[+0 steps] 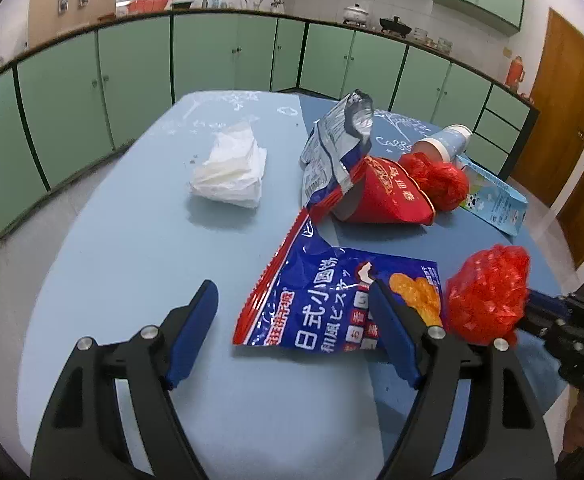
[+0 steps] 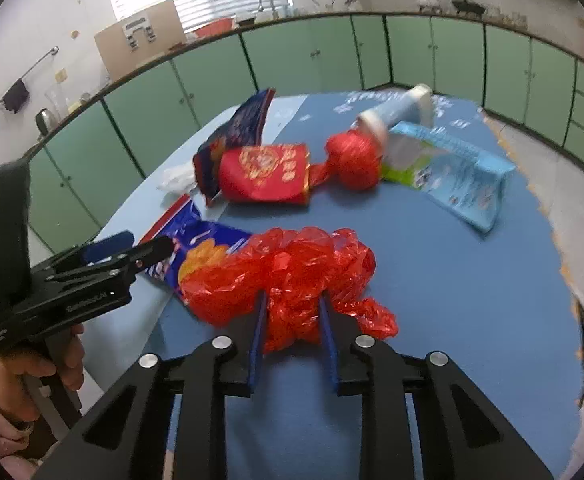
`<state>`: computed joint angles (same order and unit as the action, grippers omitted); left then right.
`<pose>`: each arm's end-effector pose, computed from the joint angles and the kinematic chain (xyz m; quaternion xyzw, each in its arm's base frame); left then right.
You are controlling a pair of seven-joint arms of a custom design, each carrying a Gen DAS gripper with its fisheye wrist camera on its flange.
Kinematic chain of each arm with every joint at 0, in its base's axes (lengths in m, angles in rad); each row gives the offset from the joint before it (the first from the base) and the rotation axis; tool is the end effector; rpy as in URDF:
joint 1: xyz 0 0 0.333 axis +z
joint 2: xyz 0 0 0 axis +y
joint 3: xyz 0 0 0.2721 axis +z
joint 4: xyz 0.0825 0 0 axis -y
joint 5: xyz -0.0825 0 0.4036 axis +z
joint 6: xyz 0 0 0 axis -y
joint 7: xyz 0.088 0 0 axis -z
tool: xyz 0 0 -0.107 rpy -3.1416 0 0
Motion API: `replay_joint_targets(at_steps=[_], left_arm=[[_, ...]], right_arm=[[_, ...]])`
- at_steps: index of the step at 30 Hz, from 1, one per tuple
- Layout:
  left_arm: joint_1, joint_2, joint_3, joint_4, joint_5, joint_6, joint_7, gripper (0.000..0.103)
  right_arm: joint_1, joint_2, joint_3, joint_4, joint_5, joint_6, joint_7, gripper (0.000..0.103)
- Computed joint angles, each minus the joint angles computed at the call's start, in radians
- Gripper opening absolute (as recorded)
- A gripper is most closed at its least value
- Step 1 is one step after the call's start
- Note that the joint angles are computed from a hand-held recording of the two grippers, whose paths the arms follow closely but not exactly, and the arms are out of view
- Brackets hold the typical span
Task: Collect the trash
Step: 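Grasp the red plastic bag with the right tool while the left tool grasps the blue snack bag, then carry the red bag and blue snack bag over the black bin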
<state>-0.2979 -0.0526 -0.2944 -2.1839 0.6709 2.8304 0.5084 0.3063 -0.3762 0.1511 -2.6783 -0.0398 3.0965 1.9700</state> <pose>0.4664 -0.3536 0.4279 -0.6179 0.6870 -0.3288 0.1949 0.4214 0.2094 0.3939 -0.6872 0.6156 -0.1680 0.3473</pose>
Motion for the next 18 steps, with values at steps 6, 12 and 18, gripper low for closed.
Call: replay_joint_targets(at_steps=[6, 12, 18], left_arm=[[-0.006, 0.021, 0.013, -0.006, -0.127, 0.064, 0.087, 0.044], [-0.024, 0.024, 0.01, -0.015, -0.258, 0.099, 0.204, 0.003], [-0.034, 0.007, 0.003, -0.027, -0.324, 0.129, 0.242, 0.007]], right_arm=[[-0.096, -0.072, 0.065, -0.033, -0.049, -0.01, 0.076, 0.023], [-0.124, -0.1, 0.07, -0.047, -0.075, -0.031, 0.117, 0.023], [-0.135, -0.113, 0.075, -0.055, -0.097, -0.033, 0.141, 0.023]])
